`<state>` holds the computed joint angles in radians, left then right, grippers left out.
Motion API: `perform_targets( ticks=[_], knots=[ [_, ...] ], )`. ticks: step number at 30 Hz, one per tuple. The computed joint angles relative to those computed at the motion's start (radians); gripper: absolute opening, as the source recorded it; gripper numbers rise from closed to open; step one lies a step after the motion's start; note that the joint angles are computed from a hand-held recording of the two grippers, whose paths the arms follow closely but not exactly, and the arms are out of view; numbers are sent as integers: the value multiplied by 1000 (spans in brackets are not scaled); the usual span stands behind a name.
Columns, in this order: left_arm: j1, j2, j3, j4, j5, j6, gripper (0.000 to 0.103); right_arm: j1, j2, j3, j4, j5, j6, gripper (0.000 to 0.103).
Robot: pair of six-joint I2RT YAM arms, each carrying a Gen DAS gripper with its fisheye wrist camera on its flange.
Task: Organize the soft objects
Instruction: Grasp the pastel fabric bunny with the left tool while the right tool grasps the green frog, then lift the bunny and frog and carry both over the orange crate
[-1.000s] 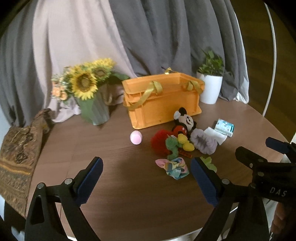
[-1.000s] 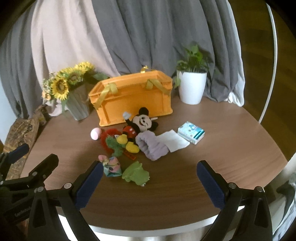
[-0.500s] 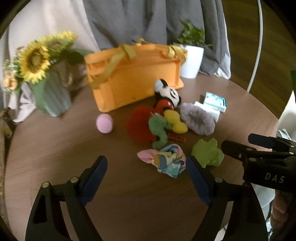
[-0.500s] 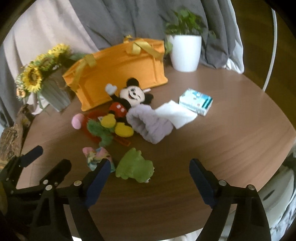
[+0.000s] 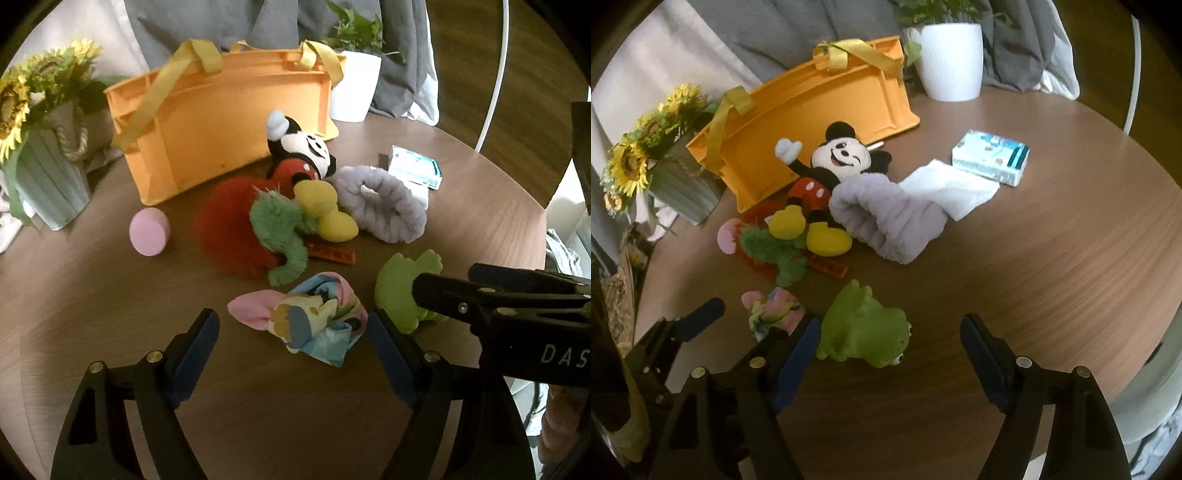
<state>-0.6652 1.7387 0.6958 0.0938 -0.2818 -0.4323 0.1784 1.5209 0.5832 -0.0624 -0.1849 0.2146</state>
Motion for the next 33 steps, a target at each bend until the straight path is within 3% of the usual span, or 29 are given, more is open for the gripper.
perform_targets(
  ticks=[7, 10, 11, 12, 13, 21, 33],
  knots=[
    [22, 15, -6, 29, 52, 1, 77, 0, 67, 25, 2, -30, 38, 71],
    [29, 12, -16, 44, 75, 9, 71, -7, 88, 30, 6, -62, 56, 69],
    [32, 10, -22, 52, 91, 10, 63, -8, 93, 31, 8, -75, 59, 67],
    [39, 10, -27, 60, 117, 11, 49, -6, 95, 31, 11, -80, 58, 64],
    [42, 7, -31, 62, 132, 8, 45, -2, 98, 33, 9, -85, 53, 60],
    [41, -14, -61, 85, 120, -8, 39, 18, 77, 20, 12, -61, 58, 57],
    [29, -114, -66, 11, 30, -13, 38, 33, 2, 7, -21, 7, 42, 55]
  ],
)
